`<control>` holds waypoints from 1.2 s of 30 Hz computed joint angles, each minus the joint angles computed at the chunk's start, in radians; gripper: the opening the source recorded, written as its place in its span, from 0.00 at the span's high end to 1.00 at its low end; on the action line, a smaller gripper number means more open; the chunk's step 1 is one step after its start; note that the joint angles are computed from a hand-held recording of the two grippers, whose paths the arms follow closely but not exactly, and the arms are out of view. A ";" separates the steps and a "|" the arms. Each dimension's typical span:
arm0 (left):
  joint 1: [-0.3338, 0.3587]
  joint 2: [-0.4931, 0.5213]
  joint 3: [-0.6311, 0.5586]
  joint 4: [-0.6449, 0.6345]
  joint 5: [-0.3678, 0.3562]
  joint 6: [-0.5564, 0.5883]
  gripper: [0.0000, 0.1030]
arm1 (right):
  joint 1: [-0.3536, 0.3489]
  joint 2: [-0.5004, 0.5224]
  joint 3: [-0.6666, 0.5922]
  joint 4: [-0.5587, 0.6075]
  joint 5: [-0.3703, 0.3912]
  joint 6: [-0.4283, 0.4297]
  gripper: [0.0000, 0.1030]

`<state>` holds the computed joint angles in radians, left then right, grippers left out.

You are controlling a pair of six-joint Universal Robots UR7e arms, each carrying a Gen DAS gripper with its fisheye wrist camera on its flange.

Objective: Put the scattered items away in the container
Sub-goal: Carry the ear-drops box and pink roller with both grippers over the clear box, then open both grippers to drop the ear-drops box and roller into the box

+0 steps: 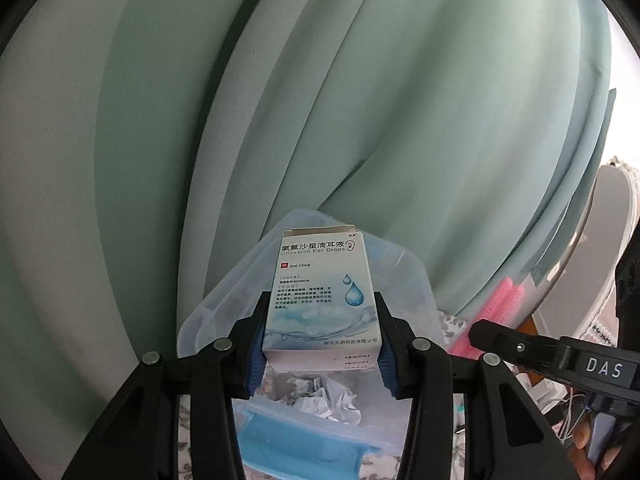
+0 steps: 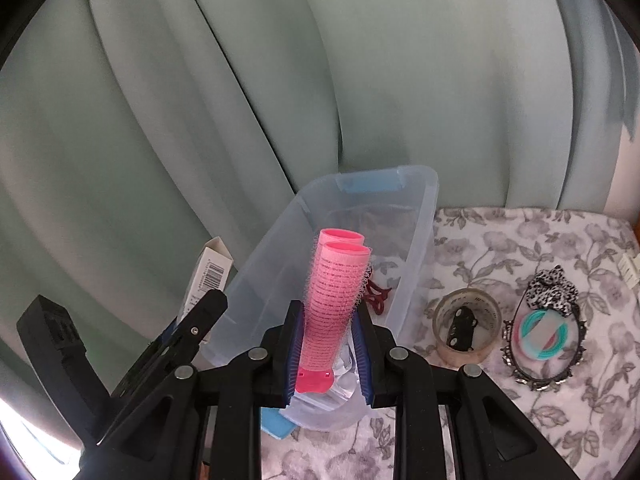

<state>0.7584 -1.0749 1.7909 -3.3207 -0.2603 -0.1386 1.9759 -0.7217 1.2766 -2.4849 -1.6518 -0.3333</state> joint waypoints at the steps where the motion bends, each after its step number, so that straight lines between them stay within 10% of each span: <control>1: 0.007 0.003 -0.005 0.007 -0.006 -0.002 0.54 | -0.004 0.012 -0.012 0.011 0.000 -0.001 0.75; 20: 0.065 0.006 0.044 0.110 -0.046 -0.151 0.53 | -0.019 0.053 -0.052 0.089 -0.037 -0.007 0.72; 26: 0.020 -0.072 0.124 0.240 -0.015 -0.302 0.31 | -0.009 0.051 -0.055 0.101 -0.062 -0.010 0.71; 36: -0.001 -0.080 0.130 0.268 -0.010 -0.331 0.26 | -0.001 0.030 -0.032 0.086 -0.082 0.004 0.46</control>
<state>0.7570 -1.1551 1.9214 -3.0526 -0.2704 -0.4696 1.9746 -0.6918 1.2442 -2.3987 -1.7340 -0.3290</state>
